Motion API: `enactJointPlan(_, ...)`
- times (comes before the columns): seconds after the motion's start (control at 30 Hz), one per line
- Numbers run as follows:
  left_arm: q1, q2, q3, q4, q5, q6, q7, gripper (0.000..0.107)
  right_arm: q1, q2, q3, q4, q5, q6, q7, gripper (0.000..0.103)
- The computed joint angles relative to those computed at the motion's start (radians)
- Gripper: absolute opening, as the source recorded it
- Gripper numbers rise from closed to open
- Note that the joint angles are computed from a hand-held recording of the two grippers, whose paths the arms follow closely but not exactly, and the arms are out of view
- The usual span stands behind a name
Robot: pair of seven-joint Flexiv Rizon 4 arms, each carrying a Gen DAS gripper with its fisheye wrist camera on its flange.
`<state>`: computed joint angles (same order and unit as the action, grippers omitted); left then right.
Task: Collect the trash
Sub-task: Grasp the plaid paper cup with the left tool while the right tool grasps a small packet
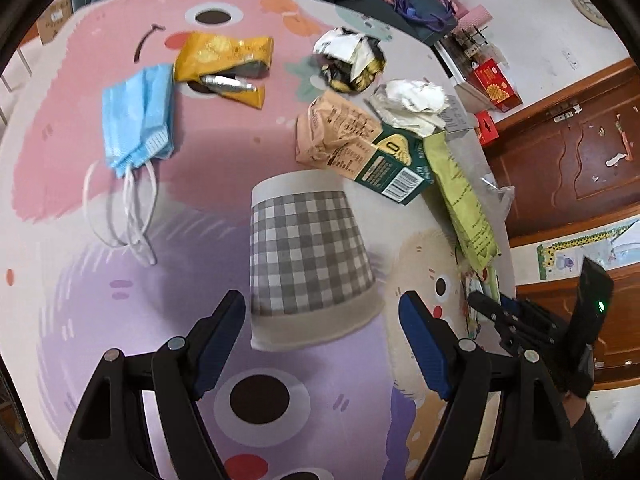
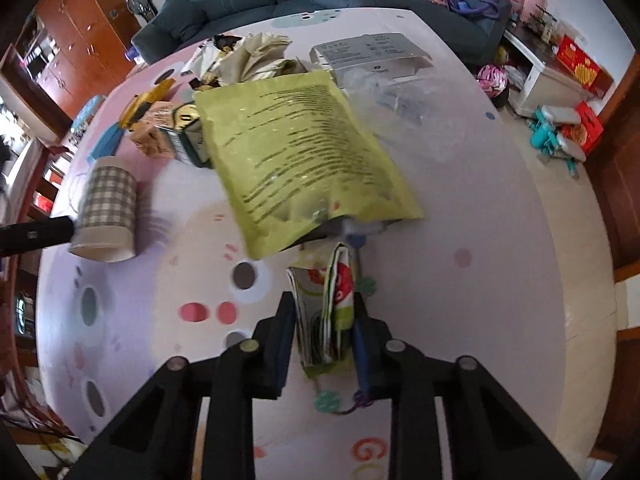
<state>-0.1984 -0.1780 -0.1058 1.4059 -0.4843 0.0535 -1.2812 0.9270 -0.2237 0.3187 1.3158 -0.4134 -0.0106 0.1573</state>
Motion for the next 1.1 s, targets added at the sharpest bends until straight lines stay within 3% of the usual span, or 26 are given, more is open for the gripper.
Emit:
enactJointPlan(0.27,0.007,-0.042,-0.008,-0.005,-0.036,-0.030,-0.015,0.077,0.029,-0.031,-0.012,-0.020,-0.039,0.094,0.083,0.023)
enactJointPlan(0.33,0.006,-0.045,-0.010,-0.001,-0.049,-0.030,-0.021,0.063,0.034,-0.040,-0.015,-0.025,-0.045,0.108,0.094,0.023)
enactJointPlan(0.4,0.002,-0.041,-0.010,0.005,-0.046,-0.021,-0.021,0.062,0.035,-0.043,-0.018,-0.023,-0.046,0.130,0.104,0.023)
enactJointPlan(0.63,-0.026,0.013,-0.010,0.035,0.008,0.040,0.019,0.033,0.036,-0.048,-0.024,-0.014,-0.055,0.180,0.121,0.023)
enactJointPlan(1.03,-0.049,0.050,-0.009,0.083,0.044,0.160,0.120,0.026,0.080,-0.028,-0.014,-0.004,-0.114,0.199,0.166,0.023)
enactJointPlan(1.1,-0.057,0.102,-0.003,0.124,0.050,0.169,0.138,0.026,0.088,-0.017,-0.007,0.007,-0.126,0.201,0.185,0.023)
